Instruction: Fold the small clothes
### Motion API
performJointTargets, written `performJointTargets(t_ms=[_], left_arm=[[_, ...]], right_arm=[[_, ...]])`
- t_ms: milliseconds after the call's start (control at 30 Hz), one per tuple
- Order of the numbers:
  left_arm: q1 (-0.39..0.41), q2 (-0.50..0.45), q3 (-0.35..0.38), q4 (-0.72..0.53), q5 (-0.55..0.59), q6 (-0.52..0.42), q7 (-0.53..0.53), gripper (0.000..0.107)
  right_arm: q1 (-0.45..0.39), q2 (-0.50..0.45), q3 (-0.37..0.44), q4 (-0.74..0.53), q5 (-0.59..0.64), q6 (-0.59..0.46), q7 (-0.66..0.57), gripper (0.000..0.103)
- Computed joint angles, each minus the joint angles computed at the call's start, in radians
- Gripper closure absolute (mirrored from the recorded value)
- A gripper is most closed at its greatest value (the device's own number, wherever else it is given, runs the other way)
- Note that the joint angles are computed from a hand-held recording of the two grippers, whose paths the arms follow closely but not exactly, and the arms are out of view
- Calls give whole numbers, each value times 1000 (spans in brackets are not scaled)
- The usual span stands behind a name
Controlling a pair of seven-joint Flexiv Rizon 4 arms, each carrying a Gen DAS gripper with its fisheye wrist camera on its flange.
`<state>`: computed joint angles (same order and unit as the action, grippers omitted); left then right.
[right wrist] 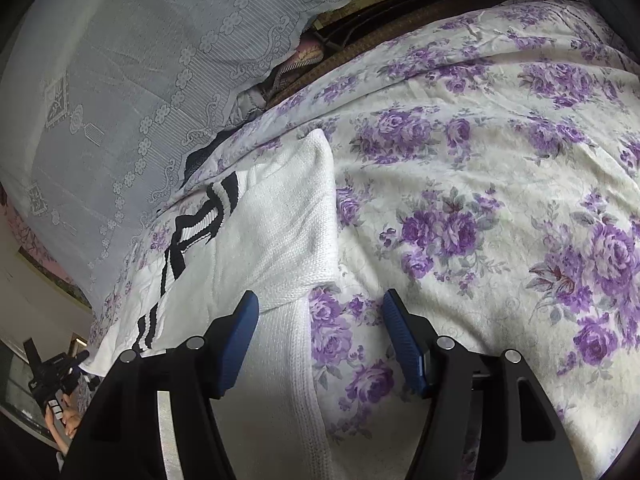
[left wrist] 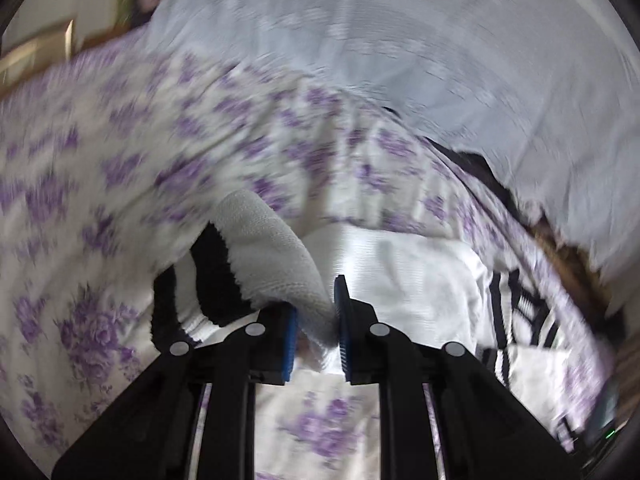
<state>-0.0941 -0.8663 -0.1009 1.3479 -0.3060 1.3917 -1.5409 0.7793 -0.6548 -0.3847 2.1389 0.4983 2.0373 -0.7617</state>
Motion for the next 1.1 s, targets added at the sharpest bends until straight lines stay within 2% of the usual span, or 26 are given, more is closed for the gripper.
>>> performJointTargets(t_ms=[67,167,333,633,800,967,1100], left_arm=[[-78,-3,91,-45,50,-26,-33,91],[-163,-24,183,-126,125,-85,-82,91],[-254,-72,253,-253,250,-177,-150,91],[-352,-153,267,-434,412,-286,-208,91],[-406,-193,267,-513,489,-305,-207,91],[-450,-233,244,-574,519,-345,-170,91],[-455,-226,215,-547,517,-341,-144,86]], right_arm=[[-8,0,8,-1,-5,5,-2,35],[-6,-1,8,-4,-3,3,-4,34],[-20,-1,21,-9,-6,7,-7,32],[-50,-4,49,-22,-14,18,-12,28],[-63,-6,64,-28,-9,27,-15,28],[-70,-6,73,-30,-2,32,-20,28],[-86,-6,92,-31,-2,45,-23,28]])
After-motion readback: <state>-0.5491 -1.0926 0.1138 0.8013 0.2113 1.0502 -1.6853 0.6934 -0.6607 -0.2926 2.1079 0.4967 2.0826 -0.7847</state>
